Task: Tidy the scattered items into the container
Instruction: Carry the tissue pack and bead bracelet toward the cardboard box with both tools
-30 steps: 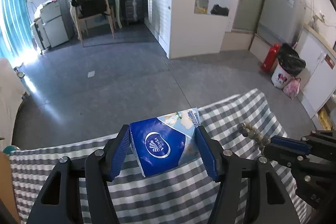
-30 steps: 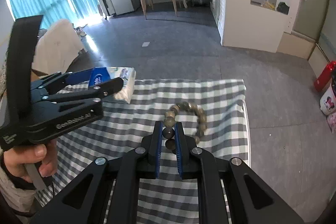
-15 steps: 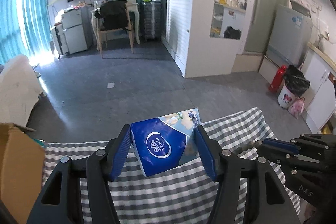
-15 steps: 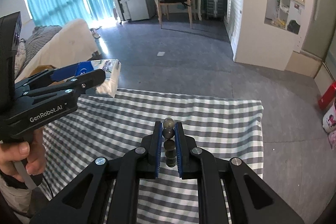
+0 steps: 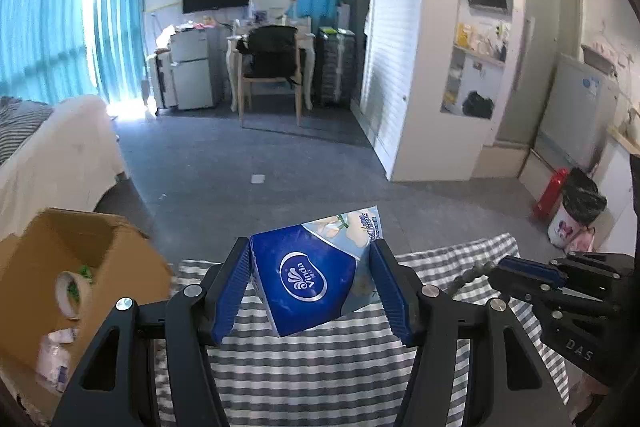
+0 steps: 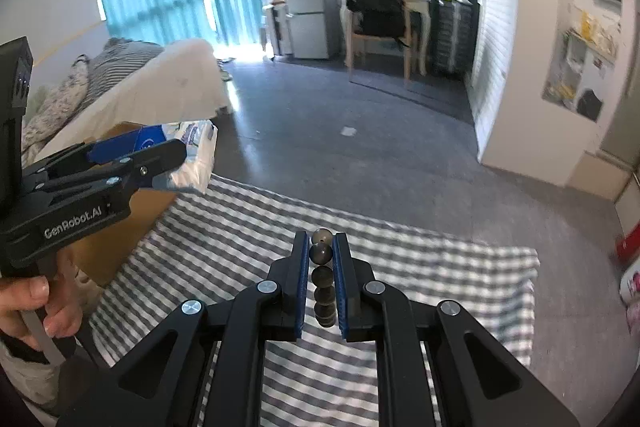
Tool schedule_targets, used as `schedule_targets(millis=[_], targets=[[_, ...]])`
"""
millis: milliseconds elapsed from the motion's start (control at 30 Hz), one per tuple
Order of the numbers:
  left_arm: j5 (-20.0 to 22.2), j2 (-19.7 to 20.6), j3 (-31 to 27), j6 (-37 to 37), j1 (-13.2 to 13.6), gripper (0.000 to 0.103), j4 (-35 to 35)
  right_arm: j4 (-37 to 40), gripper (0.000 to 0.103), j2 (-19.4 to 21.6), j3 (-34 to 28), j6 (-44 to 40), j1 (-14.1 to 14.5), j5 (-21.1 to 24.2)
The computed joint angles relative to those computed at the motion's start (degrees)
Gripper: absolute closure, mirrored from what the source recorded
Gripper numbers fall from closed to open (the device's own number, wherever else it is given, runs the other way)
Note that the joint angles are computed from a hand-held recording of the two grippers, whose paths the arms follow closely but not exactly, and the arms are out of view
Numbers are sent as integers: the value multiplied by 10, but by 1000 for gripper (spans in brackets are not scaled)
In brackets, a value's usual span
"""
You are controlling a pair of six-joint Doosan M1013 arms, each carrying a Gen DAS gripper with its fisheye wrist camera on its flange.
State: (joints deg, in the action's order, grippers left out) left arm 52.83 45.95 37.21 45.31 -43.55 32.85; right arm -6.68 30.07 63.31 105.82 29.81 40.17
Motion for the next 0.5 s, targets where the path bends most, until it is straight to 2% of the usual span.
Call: schedule_targets(millis=[267, 500], targets=[[-10, -77, 120, -103, 13, 42, 91, 48, 92, 44, -86, -73, 29, 17], [13, -134, 209, -197, 31, 42, 153, 105, 92, 103, -196, -137, 53, 51]])
